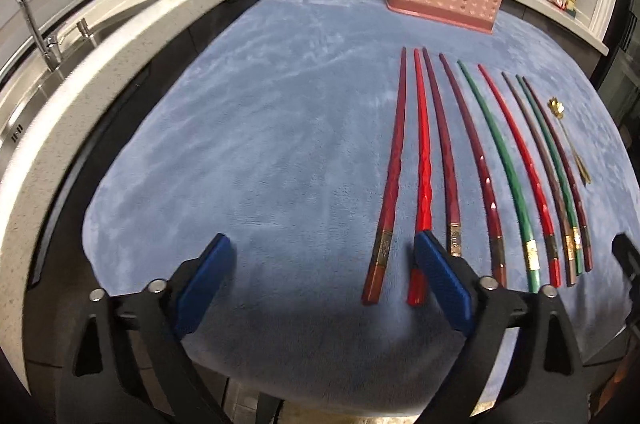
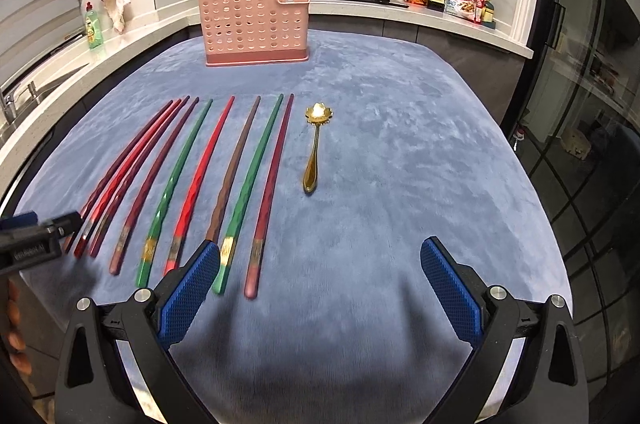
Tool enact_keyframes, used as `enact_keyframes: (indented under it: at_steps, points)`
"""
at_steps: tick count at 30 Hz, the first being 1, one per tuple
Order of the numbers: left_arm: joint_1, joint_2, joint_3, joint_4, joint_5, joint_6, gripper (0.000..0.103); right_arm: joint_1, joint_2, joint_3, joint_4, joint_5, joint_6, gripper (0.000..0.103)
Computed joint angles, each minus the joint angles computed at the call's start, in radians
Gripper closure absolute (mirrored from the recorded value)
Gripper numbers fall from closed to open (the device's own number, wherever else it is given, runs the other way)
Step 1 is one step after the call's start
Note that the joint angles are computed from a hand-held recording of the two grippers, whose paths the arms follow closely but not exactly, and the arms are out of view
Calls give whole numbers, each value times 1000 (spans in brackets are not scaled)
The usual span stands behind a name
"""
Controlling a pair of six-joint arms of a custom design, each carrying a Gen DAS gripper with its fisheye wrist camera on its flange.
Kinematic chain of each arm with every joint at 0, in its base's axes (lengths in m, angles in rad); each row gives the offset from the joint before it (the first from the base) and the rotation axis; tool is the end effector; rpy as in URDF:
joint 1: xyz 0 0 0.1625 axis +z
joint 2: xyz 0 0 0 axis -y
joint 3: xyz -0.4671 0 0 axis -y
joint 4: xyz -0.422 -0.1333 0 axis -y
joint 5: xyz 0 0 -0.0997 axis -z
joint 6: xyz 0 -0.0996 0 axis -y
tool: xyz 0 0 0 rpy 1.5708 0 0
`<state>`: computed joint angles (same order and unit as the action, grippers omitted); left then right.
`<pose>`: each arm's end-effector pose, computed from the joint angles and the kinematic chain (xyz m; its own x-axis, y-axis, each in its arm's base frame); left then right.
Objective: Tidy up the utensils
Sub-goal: 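Grasp a dark red chopstick with the left tool while the right tool grasps the gold spoon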
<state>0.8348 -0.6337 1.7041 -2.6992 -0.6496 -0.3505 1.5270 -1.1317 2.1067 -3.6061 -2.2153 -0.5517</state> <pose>-0.3002 -0.6481 0.0145 -0.6803 0.0952 -0.7267 0.4649 0.8226 -0.3274 0.0492 -0.5563 0.2841 -0.6718 0.2200 0.7073 -0.3883 0.7085 -0.5892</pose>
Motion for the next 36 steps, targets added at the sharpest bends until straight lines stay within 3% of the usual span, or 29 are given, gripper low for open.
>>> enact_keyframes:
  at_steps: [9,15,22,36]
  points:
    - [15,4,-13,-6,-23,11,43,-19,35,-116,68,28,26,23]
    - [10,1,3,-36,-31,34,60,-45,48,-184,184,79,100,50]
    - [7,8,7,-61,-20,47,62,-77,47,-209,299,127,218,76]
    - [7,9,9,-70,-22,44,61,-82,43,-182,263,136,203,94]
